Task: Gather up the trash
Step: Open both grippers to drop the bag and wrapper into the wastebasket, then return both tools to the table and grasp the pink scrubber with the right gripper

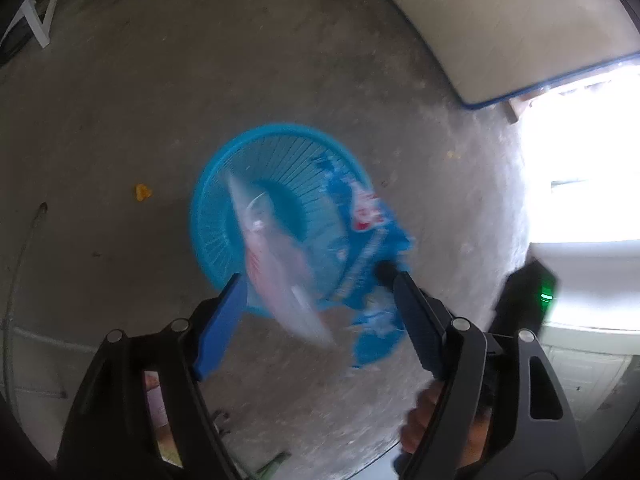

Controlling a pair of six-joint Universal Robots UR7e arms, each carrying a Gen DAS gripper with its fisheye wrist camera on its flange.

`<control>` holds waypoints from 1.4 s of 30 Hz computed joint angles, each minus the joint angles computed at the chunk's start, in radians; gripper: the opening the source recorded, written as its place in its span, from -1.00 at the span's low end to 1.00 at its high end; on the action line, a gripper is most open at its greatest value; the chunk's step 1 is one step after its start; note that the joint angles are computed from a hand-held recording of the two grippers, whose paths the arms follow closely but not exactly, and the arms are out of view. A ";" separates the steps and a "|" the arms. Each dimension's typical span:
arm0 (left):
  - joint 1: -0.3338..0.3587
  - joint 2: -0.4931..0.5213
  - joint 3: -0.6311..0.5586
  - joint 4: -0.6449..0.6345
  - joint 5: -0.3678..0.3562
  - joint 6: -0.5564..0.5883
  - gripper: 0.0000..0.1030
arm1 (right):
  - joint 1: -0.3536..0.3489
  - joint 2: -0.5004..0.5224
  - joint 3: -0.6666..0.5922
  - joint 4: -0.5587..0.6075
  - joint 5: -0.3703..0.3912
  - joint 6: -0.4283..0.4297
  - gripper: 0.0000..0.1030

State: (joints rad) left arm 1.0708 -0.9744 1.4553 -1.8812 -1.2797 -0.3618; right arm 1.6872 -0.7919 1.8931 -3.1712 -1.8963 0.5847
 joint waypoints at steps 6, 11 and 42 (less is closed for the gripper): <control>-0.015 -0.046 0.009 -0.040 -0.030 0.040 0.45 | -0.035 0.044 -0.088 0.093 0.036 -0.027 -0.84; -0.043 -0.089 -0.009 -0.064 -0.057 0.099 0.45 | -0.019 0.068 -0.170 0.210 -0.053 -0.070 -0.01; -0.481 -1.298 0.332 0.479 0.679 -0.316 0.68 | 0.452 -0.057 -0.083 0.228 -0.513 -0.373 0.87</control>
State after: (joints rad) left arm 0.5895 -2.2722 1.7872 -1.4022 -0.6009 -0.6780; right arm 2.1389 -0.8488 1.8104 -2.9431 -2.4089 0.2118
